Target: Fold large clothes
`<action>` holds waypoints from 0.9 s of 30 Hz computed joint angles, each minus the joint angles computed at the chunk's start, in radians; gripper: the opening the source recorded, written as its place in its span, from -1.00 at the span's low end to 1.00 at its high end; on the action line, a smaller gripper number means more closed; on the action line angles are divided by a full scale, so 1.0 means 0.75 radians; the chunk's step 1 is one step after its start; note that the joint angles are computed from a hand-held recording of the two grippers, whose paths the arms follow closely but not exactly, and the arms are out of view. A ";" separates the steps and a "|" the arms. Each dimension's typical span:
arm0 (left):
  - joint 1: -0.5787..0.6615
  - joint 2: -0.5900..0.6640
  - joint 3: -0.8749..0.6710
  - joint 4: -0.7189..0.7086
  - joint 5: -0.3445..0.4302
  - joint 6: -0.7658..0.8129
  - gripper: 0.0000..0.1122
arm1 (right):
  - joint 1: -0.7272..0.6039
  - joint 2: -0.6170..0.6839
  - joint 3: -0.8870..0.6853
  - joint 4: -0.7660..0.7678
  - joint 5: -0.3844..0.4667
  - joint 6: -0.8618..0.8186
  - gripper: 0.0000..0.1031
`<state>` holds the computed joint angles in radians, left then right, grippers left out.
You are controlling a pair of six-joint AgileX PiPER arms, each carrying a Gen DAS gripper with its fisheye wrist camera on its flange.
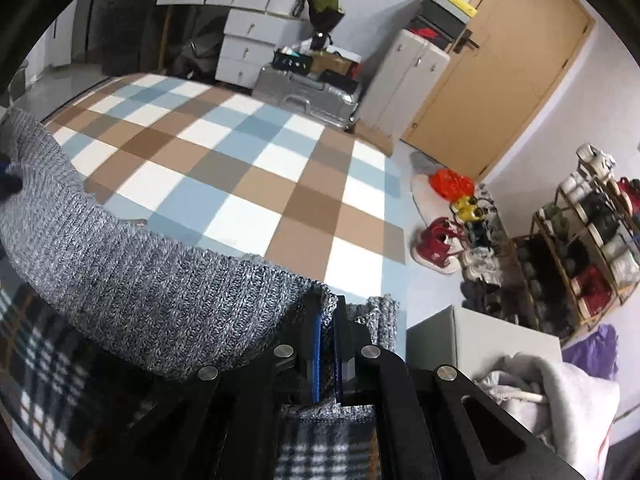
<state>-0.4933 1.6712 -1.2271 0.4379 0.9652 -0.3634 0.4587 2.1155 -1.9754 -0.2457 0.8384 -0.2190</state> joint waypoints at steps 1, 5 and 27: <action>0.019 0.012 0.000 -0.011 -0.013 -0.003 -1.00 | 0.002 0.030 -0.040 -0.001 0.034 0.007 -0.94; 0.094 -0.029 0.035 -0.111 -0.083 -0.020 -0.89 | 0.030 0.220 -0.251 -0.048 0.256 0.013 -0.93; -0.308 -0.606 0.617 0.332 -0.222 -1.215 0.65 | -0.104 -0.358 0.528 0.474 0.056 -0.016 0.99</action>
<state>-0.7240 1.2168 -0.7643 0.6869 0.7987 -1.2748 0.3803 1.8470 -1.5793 0.1099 0.8801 -0.2310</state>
